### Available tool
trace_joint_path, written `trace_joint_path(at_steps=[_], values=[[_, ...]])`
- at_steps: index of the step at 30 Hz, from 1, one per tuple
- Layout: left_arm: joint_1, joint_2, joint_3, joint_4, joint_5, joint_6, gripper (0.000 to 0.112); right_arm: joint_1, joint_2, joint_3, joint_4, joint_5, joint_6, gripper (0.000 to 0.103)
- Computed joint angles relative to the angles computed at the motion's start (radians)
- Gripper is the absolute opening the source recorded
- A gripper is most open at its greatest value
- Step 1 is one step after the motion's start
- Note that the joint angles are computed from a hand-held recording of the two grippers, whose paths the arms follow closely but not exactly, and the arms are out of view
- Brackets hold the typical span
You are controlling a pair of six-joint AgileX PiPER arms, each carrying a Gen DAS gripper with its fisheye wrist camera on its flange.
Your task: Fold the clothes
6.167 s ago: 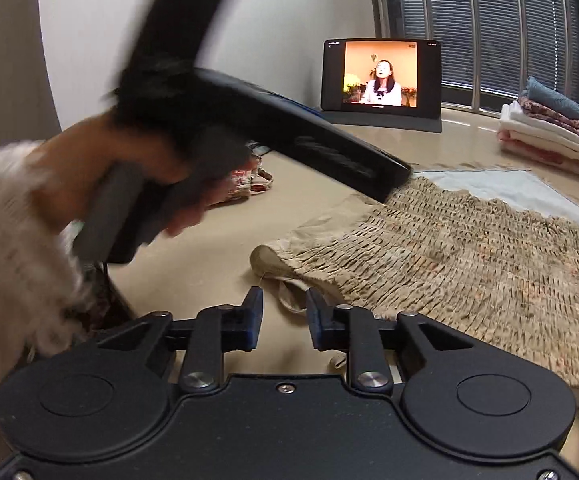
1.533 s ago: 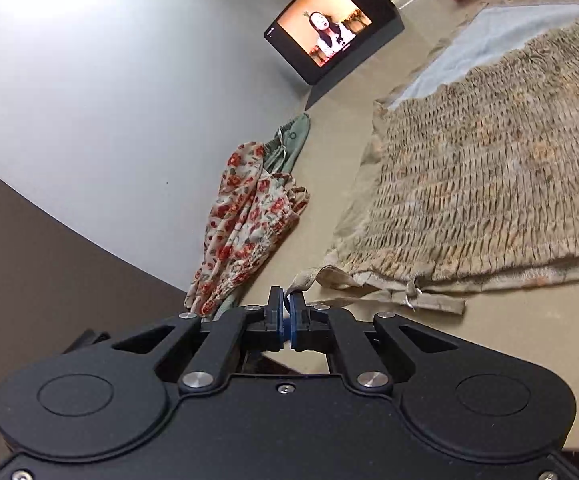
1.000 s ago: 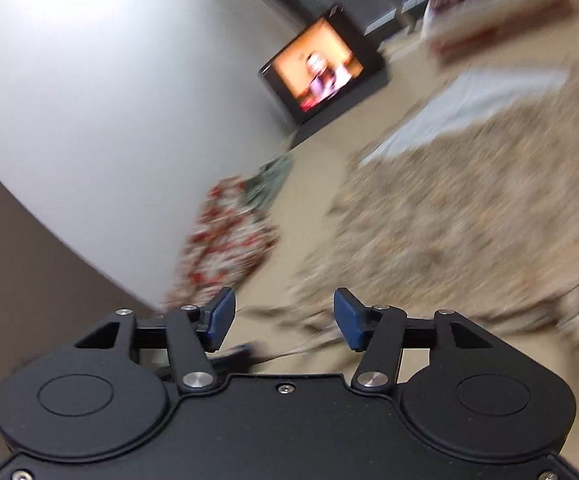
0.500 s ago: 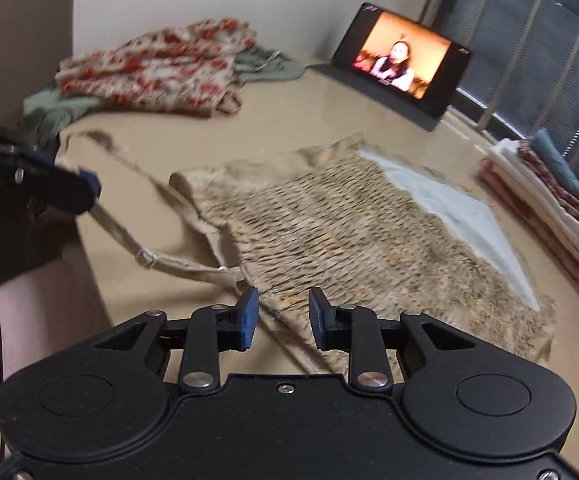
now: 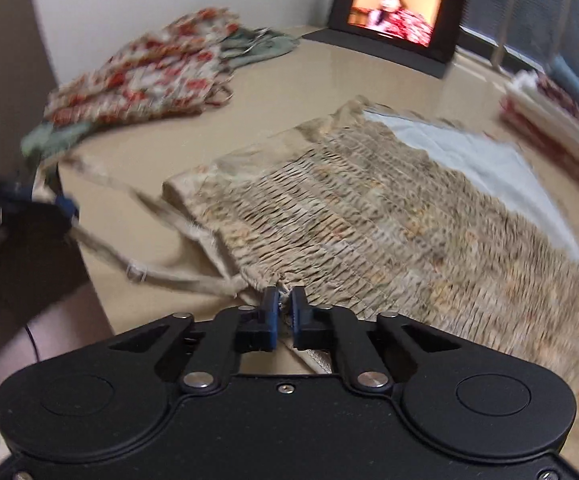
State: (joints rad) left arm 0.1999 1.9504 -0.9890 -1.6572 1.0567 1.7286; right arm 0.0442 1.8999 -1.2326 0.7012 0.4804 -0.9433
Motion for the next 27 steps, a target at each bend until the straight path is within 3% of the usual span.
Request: trace_joint_path(at_steps=[7,11,22,27], values=[[-0.065,0.028,-0.071,0.013,-0.041,-0.036,0.002,-0.063,-0.017,0.006,0.22,0.044,-0.117,0.003],[-0.161,0.079,-0.155,0.017,-0.105,-0.067,0.002,-0.102,-0.016,-0.018,0.309,0.093,-0.142,0.003],[-0.37,0.243,-0.425,0.116,-0.401,-0.369,0.002,-0.173,-0.013,-0.062,0.464,0.207,-0.193,0.003],[-0.389,0.263,-0.458,0.053,-0.501,-0.443,0.002,-0.192,-0.018,-0.061,0.512,0.24,-0.235,0.003]])
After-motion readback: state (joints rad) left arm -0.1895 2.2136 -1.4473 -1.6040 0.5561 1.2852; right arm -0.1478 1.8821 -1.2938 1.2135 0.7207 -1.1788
